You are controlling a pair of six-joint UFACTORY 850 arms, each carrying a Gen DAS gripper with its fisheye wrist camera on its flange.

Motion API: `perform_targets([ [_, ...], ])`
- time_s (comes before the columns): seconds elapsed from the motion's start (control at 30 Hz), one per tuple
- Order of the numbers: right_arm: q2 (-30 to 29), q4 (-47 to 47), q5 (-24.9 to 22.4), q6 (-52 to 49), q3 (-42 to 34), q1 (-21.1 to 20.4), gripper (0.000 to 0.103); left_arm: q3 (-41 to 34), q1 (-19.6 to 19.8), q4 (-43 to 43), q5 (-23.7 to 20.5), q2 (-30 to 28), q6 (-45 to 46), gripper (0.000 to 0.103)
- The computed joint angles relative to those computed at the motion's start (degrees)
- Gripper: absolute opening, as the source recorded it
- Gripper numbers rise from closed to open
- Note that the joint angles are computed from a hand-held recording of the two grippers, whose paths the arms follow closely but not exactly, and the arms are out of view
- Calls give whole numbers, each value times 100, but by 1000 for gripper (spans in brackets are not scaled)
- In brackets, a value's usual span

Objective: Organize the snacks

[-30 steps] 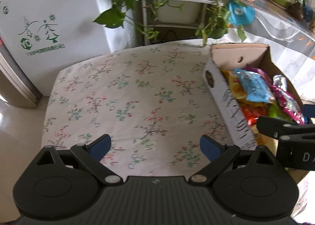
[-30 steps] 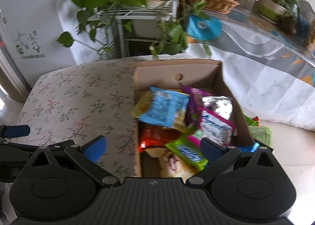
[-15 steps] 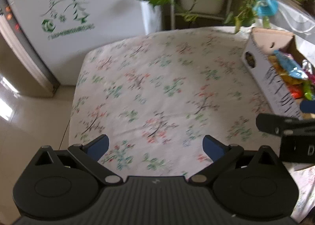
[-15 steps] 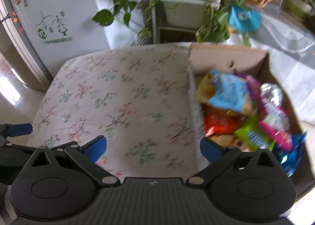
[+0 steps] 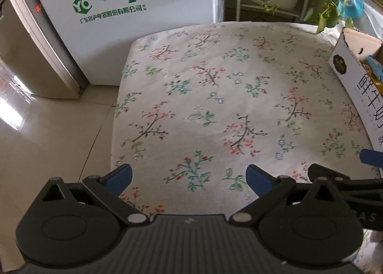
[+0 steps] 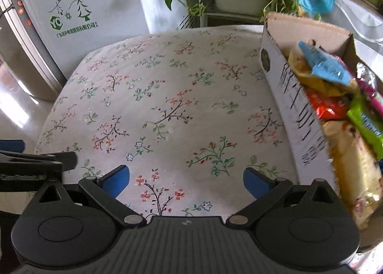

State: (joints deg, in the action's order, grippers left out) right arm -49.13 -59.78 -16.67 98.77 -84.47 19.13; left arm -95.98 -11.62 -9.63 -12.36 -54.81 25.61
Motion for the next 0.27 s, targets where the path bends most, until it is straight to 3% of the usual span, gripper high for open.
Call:
perform_targets([
  [0.1,-156,-273,-218,260,-134,60,103,15,79,-893,-28,4,908,102],
  [0.27,-404,-1134,-517,1060,-268,205,103,54,106,-827,82,-12,1005,102],
])
